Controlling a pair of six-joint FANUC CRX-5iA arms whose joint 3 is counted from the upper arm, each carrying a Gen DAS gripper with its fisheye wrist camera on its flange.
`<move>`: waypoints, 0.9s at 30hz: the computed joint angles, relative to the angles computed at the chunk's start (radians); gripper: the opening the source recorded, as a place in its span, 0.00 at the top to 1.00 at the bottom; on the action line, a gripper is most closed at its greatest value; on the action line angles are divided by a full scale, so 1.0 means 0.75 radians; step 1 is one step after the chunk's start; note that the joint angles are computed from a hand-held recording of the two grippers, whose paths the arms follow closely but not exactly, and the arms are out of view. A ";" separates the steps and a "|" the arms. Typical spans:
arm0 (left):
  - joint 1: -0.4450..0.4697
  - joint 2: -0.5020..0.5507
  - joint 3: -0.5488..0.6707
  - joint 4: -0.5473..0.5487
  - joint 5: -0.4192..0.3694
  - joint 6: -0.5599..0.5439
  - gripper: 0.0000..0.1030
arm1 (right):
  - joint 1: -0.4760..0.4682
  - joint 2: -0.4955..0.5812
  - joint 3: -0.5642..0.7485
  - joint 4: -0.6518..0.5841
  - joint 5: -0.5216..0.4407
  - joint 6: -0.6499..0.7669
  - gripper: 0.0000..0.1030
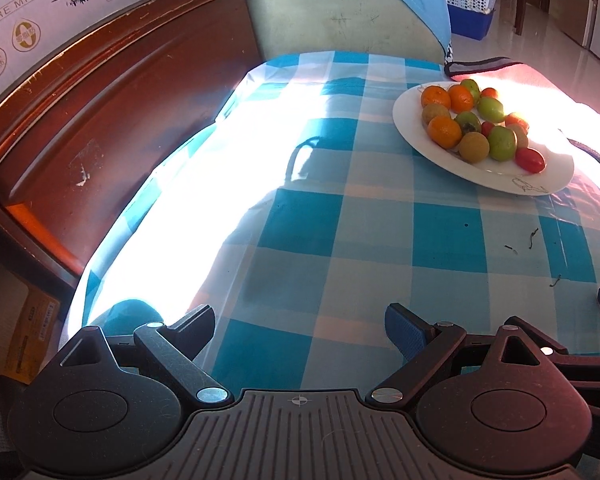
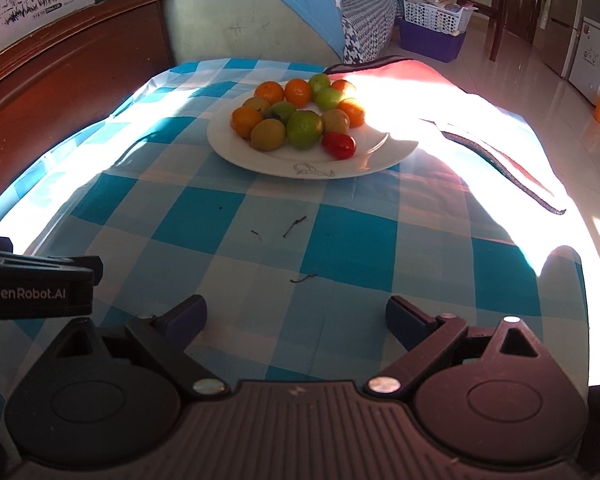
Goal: Organize fruits
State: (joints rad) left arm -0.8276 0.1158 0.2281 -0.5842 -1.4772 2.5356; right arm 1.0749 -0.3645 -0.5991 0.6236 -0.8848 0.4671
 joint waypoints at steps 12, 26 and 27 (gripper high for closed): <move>0.022 -0.062 -0.053 0.004 0.000 0.077 0.09 | 0.035 -0.030 -0.105 0.068 0.215 0.204 0.03; 0.041 -0.073 -0.069 0.031 0.022 0.088 0.09 | -0.127 0.015 -0.154 0.035 0.596 0.414 0.01; 0.042 -0.071 -0.070 0.034 0.024 0.088 0.09 | -0.129 0.017 -0.152 0.036 0.601 0.417 0.01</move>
